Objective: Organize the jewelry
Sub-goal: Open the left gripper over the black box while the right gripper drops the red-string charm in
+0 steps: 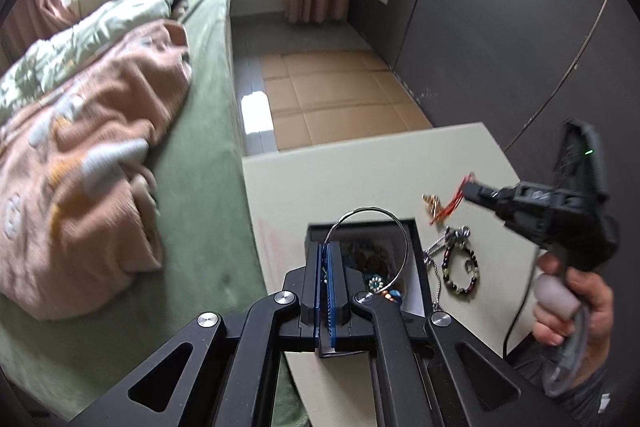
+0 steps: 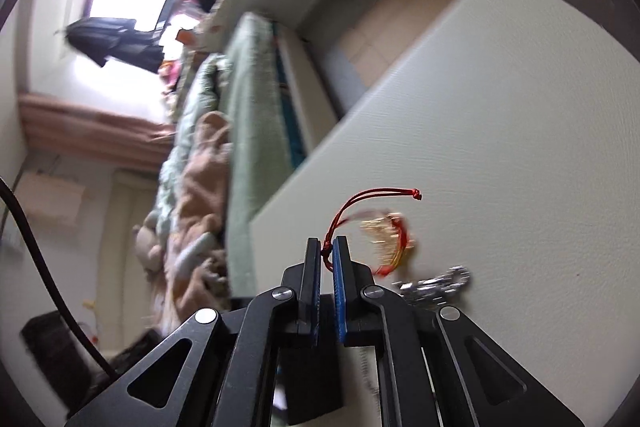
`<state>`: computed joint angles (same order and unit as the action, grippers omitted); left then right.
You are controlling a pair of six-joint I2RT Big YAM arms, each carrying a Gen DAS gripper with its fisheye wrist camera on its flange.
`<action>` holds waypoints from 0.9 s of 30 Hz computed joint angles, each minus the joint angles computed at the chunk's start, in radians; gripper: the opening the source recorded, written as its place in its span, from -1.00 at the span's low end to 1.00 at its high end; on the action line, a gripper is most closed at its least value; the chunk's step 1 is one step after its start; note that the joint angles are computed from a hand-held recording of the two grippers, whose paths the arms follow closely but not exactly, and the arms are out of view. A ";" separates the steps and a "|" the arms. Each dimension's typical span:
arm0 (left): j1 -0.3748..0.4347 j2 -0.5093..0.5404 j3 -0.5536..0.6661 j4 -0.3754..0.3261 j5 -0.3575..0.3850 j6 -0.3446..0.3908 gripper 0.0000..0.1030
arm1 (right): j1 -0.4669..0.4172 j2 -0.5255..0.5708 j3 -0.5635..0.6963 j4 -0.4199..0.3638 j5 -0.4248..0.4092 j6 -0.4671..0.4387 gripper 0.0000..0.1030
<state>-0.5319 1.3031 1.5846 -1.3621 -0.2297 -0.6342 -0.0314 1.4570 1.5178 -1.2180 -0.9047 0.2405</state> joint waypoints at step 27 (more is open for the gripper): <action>0.076 -0.082 -0.112 0.065 0.064 -0.059 0.39 | 0.121 -0.079 -0.014 -0.036 -0.195 -0.146 -0.85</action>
<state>-0.4554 1.2206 1.4728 -1.2972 -0.1654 -0.6930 0.0896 1.3785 1.5040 -1.2540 -1.0995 0.0942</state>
